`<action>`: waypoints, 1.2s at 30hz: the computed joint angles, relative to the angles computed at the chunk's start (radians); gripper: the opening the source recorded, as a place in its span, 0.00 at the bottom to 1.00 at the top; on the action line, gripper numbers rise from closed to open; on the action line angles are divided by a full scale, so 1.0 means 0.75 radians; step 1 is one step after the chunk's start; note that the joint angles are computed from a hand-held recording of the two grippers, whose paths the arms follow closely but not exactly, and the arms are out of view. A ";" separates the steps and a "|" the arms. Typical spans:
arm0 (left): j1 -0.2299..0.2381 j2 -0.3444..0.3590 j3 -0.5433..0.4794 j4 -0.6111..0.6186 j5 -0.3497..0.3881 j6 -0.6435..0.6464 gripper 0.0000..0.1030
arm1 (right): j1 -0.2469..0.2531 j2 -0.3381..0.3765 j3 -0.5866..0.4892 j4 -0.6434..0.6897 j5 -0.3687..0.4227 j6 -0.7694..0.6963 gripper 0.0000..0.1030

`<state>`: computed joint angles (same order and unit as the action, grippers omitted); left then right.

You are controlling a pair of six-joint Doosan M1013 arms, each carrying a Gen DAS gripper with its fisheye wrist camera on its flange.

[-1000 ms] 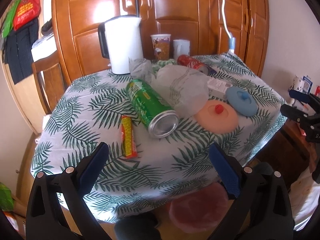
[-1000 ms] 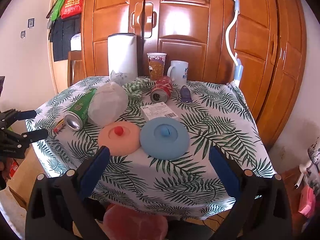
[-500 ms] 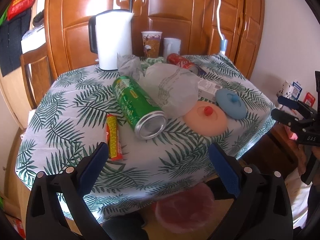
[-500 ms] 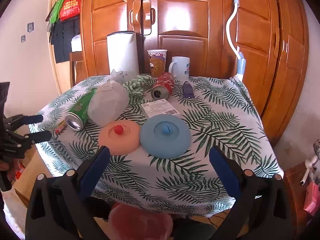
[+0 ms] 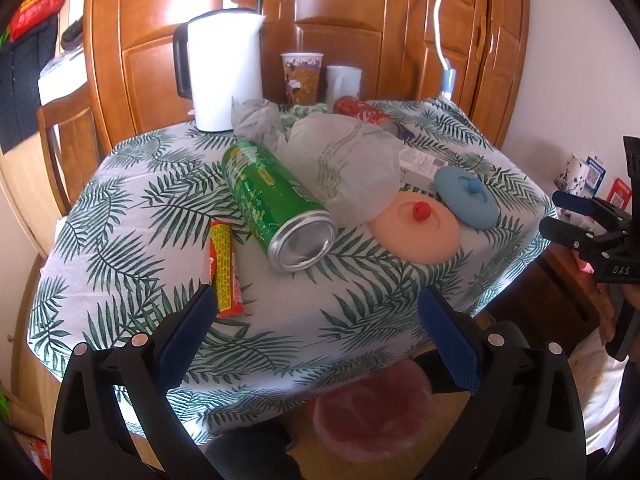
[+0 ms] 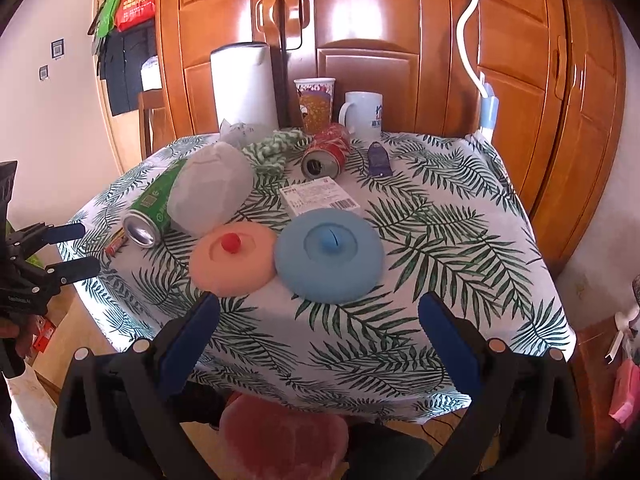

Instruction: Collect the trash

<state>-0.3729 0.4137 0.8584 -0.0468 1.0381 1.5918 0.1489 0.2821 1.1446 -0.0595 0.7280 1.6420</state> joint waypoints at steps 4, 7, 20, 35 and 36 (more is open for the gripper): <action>0.001 0.002 0.001 0.003 0.004 -0.004 0.95 | 0.001 0.009 -0.008 0.002 0.019 -0.001 0.95; 0.002 0.001 0.004 0.003 0.006 -0.004 0.95 | 0.000 0.009 -0.007 0.010 0.018 -0.002 0.95; 0.013 0.016 -0.009 -0.005 0.018 -0.028 0.94 | -0.006 0.007 -0.002 0.022 0.001 -0.011 0.95; 0.038 0.088 -0.079 0.081 0.061 -0.081 0.94 | -0.009 0.011 0.001 0.043 -0.030 -0.056 0.95; 0.038 0.093 -0.085 0.095 0.065 -0.082 0.94 | -0.008 0.013 -0.001 0.038 -0.029 -0.054 0.95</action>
<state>-0.3442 0.4832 0.7949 0.0244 1.0867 1.5305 0.1430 0.2918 1.1438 -0.0314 0.7062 1.6013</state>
